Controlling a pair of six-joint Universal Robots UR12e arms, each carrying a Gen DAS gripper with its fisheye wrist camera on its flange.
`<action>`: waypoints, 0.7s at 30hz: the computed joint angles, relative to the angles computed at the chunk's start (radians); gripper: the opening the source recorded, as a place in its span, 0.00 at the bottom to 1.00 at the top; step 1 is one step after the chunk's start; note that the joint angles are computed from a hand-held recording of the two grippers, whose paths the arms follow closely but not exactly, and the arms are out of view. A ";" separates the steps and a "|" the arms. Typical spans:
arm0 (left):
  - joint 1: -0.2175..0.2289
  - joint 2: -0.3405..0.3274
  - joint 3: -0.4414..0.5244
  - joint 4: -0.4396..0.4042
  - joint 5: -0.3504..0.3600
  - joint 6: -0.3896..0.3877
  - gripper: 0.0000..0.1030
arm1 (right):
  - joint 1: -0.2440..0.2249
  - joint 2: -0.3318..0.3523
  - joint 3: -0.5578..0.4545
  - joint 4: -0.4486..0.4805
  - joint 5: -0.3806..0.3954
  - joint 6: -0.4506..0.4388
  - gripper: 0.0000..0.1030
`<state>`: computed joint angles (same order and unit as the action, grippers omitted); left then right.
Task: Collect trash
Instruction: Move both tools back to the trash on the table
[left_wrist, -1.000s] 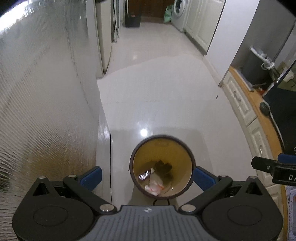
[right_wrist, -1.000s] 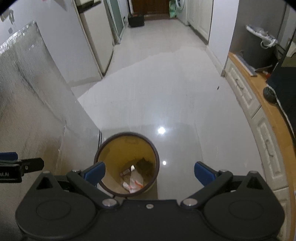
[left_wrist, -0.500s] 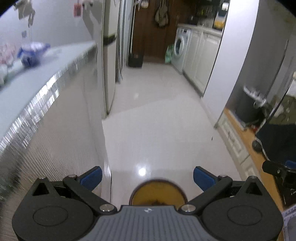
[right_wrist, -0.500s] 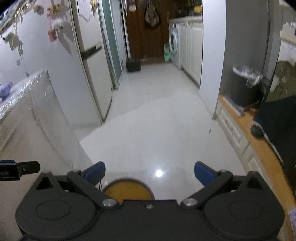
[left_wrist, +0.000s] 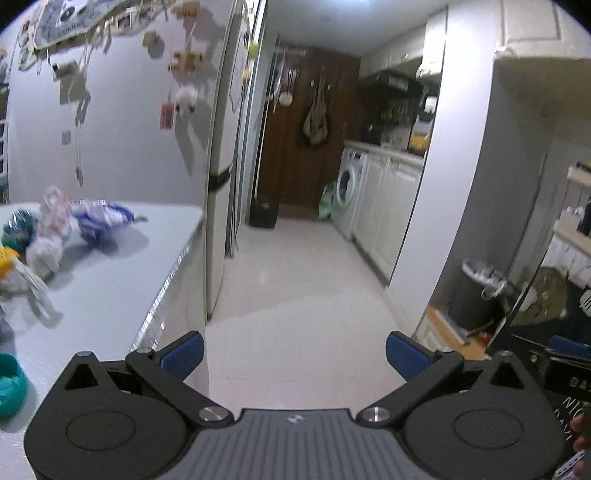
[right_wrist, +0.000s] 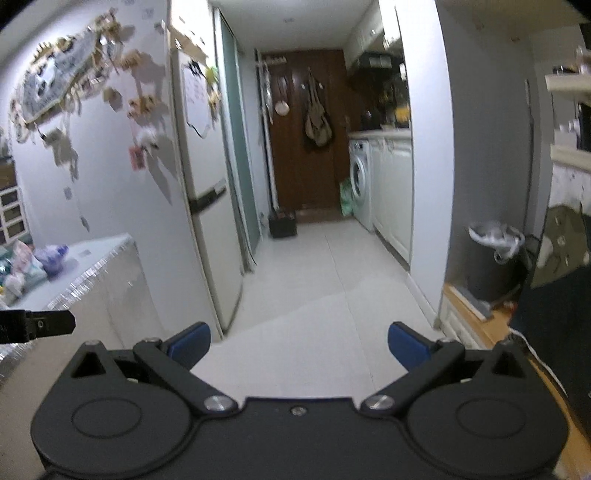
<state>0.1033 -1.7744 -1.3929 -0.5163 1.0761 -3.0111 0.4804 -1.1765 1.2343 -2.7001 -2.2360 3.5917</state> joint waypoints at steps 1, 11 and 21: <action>0.006 0.007 -0.006 0.013 -0.006 -0.005 1.00 | 0.003 0.003 -0.004 -0.021 0.000 -0.017 1.00; 0.087 0.069 -0.032 0.111 -0.087 -0.007 1.00 | 0.041 0.038 -0.076 -0.180 0.067 -0.161 1.00; 0.175 0.064 0.023 0.155 -0.071 0.019 1.00 | 0.076 0.113 -0.212 -0.200 0.149 -0.259 1.00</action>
<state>0.2781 -1.7107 -1.3698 -0.3610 1.0054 -2.9917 0.5568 -1.0632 1.0226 -2.9005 -2.0867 3.3329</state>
